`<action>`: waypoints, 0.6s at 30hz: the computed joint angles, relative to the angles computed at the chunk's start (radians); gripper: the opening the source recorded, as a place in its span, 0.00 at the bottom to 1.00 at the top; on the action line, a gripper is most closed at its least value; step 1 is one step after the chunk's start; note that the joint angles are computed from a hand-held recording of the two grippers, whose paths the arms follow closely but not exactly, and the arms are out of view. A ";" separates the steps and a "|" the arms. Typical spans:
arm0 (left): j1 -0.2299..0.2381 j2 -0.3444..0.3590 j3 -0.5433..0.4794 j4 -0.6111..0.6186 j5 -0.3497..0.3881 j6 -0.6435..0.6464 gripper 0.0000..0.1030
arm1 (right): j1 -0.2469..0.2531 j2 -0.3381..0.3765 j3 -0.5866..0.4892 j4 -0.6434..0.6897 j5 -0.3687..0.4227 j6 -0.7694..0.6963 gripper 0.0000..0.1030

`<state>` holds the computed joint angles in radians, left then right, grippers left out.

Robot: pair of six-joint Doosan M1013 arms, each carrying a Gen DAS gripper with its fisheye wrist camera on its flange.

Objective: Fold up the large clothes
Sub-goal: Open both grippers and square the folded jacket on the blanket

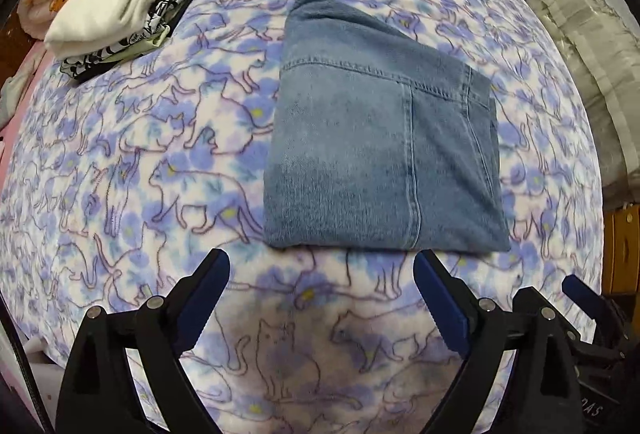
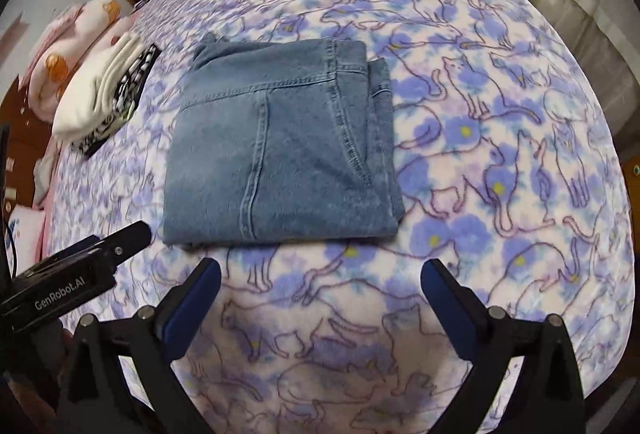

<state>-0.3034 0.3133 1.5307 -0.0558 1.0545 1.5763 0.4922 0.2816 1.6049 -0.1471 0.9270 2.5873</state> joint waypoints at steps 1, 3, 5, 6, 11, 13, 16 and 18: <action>0.000 -0.002 0.003 0.004 -0.003 -0.004 0.90 | 0.002 0.002 -0.003 0.001 0.002 -0.005 0.99; 0.003 -0.004 0.006 -0.001 -0.004 -0.007 0.93 | 0.006 0.005 -0.005 0.001 0.004 -0.009 1.00; 0.009 -0.005 0.009 -0.020 -0.006 0.000 0.96 | 0.009 0.007 -0.006 0.002 0.005 -0.012 1.00; 0.010 -0.008 0.012 -0.020 -0.011 -0.001 0.96 | 0.009 0.007 -0.005 0.006 0.001 -0.016 1.00; 0.006 0.003 0.005 -0.011 0.009 0.012 0.99 | 0.008 0.013 -0.008 0.027 0.002 -0.033 1.00; 0.010 0.011 -0.002 -0.022 0.020 0.019 0.99 | 0.002 0.009 0.000 0.049 -0.010 -0.040 1.00; 0.020 0.031 -0.016 -0.049 0.029 0.046 0.99 | -0.009 0.006 0.013 0.064 -0.021 -0.068 1.00; 0.025 0.050 -0.027 -0.060 0.027 0.071 0.99 | -0.013 0.012 0.019 0.036 -0.016 -0.095 1.00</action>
